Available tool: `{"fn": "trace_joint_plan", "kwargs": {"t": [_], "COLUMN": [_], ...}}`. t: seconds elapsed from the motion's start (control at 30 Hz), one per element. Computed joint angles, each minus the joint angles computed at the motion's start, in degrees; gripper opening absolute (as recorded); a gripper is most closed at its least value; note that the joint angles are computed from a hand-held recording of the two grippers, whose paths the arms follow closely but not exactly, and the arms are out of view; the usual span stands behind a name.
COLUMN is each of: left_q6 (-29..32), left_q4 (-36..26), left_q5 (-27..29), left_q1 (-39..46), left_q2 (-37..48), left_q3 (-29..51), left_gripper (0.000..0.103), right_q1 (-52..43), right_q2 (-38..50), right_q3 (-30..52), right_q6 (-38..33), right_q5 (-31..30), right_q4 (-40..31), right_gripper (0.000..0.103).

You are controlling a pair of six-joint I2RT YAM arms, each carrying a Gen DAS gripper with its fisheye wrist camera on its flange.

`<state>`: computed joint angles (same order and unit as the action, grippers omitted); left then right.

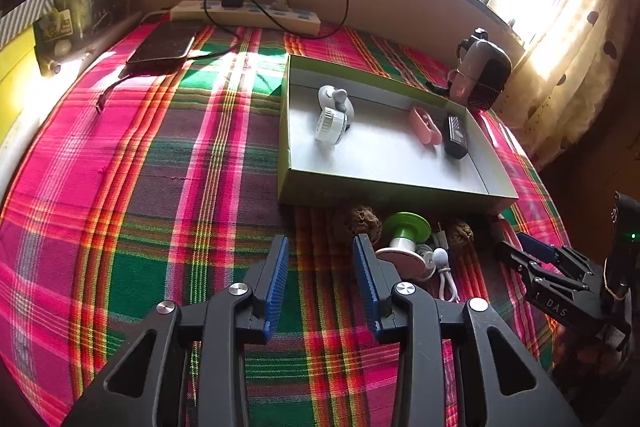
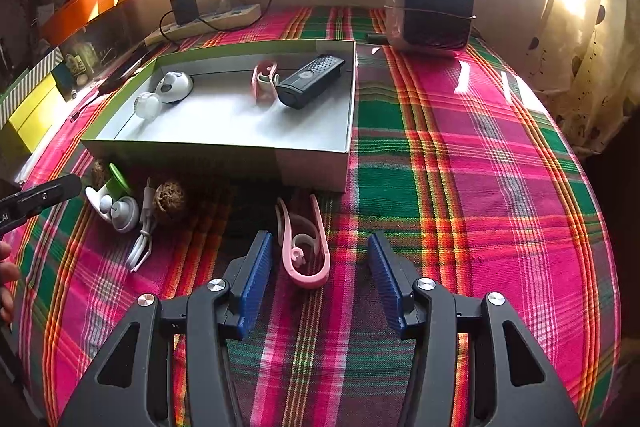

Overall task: Organize objects
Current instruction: 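Withdraw both tools and approach the second pink clip with the right tool, then grasp the pink clip with the right tool while the left tool grasps a walnut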

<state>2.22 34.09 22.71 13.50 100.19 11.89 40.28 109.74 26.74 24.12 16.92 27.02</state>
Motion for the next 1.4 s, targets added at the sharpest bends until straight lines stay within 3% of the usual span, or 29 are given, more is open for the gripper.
{"fn": "trace_joint_plan", "kwargs": {"t": [0.4, 0.47, 0.67, 1.4], "left_q6": [-2.47, -2.72, -2.37, -2.78], "left_q4": [-2.18, -2.63, -3.31, -4.55], "left_q5": [-0.57, -1.12, -1.58, -4.91], "left_q1": [-3.33, -4.03, -5.22, -8.31], "left_q2": [0.18, 0.46, 1.43, 5.38], "left_q3": [2.64, 3.29, 4.59, 8.36], "left_gripper": [0.032, 0.032, 0.033, 0.036], "right_q1": [-0.18, -0.3, -0.34, 0.11], "right_q2": [0.69, 0.6, 0.36, 0.1], "right_q3": [0.34, 0.18, -0.3, -0.76], "right_q6": [-1.85, -2.06, -2.58, -2.71], "right_q5": [0.97, 0.87, 0.64, 1.18], "right_q4": [0.87, 1.18, 1.83, 1.83], "right_gripper": [0.049, 0.038, 0.025, 0.025]}}
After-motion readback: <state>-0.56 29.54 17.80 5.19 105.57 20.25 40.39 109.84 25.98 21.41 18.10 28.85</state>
